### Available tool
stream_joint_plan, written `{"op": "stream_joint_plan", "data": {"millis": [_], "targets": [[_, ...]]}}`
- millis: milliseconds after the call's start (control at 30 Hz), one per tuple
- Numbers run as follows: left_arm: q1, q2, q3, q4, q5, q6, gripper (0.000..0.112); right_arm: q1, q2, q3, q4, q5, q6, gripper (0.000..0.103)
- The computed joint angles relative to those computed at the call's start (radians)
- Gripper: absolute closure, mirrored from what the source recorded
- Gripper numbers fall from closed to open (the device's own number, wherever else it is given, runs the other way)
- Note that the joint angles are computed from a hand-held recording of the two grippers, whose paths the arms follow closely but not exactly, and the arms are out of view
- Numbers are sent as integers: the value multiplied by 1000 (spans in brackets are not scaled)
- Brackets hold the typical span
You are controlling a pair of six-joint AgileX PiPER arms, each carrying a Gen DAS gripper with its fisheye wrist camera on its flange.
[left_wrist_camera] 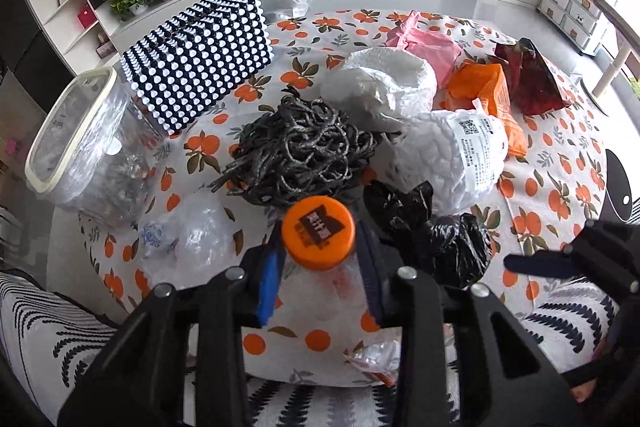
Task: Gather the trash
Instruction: 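Grasp the orange LYFEN snack wrapper with the right tool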
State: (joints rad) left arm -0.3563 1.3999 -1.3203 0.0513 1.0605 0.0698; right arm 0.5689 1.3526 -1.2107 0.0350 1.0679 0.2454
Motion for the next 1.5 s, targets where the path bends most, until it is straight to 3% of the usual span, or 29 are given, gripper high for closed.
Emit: {"op": "stream_joint_plan", "data": {"millis": [400,767,833,900,933,1100,1500], "targets": [[38,-25,35,-57,-39,63,80,49,46,69,111,-69,-42,44],[38,-35,57,-57,-70,69,79,14,99,91,208,-115,-130,64],[41,-36,60,-63,-75,73,78,2,103,99,240,-127,-150,75],[43,-37,61,-67,-77,77,78,-7,105,102,265,-135,-162,78],[44,-37,61,-68,-78,78,78,-7,103,102,271,-136,-167,87],[44,-38,64,-66,-81,76,78,-17,87,112,290,-148,-182,97],[24,-37,64,-33,-89,37,79,-39,-12,136,242,-119,-138,100]]}}
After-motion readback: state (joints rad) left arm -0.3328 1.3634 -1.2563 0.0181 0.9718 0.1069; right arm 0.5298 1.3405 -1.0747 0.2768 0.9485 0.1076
